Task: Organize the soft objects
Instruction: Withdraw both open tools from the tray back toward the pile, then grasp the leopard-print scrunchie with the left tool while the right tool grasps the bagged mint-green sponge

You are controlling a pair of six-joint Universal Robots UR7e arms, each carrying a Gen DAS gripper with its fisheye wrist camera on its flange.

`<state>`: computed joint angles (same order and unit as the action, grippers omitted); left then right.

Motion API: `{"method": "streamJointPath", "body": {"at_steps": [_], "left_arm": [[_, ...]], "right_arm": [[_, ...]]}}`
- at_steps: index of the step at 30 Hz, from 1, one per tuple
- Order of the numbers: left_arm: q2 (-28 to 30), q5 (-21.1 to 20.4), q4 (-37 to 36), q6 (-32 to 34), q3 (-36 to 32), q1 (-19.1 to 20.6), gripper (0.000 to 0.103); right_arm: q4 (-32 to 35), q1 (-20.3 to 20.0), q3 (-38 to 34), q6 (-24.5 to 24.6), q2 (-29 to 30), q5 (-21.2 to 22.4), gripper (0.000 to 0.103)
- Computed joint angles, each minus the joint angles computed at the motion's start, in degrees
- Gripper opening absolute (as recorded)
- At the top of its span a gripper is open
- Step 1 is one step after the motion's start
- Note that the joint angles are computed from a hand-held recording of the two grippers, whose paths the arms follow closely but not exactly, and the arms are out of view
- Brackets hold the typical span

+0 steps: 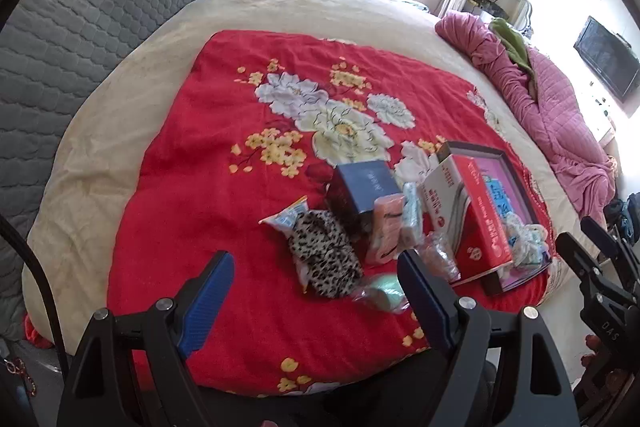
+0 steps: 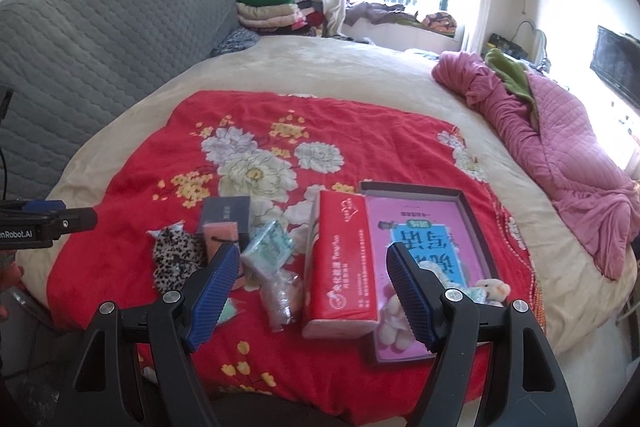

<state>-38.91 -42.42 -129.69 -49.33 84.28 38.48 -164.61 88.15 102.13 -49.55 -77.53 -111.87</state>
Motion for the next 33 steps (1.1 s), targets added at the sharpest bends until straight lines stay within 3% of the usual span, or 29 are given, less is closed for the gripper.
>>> {"method": "streamJointPath", "body": {"at_steps": [14,24,33], "left_arm": [[-0.6,-3.6,-0.6,-1.5,2.7,1.4,0.083],[1.7,-5.6,-1.9,0.6,1.8,3.2,0.083],[5.1,-11.6,-2.5,1.8,-1.5,7.7,0.083]], "right_arm": [[5.3,-0.8,1.0,-0.4,-0.1,2.7,0.077],[7.3,-1.3,1.3,-1.6,1.9,2.0,0.077],[9.2,-1.9,1.2,-2.5,4.2,0.6,0.077]]}}
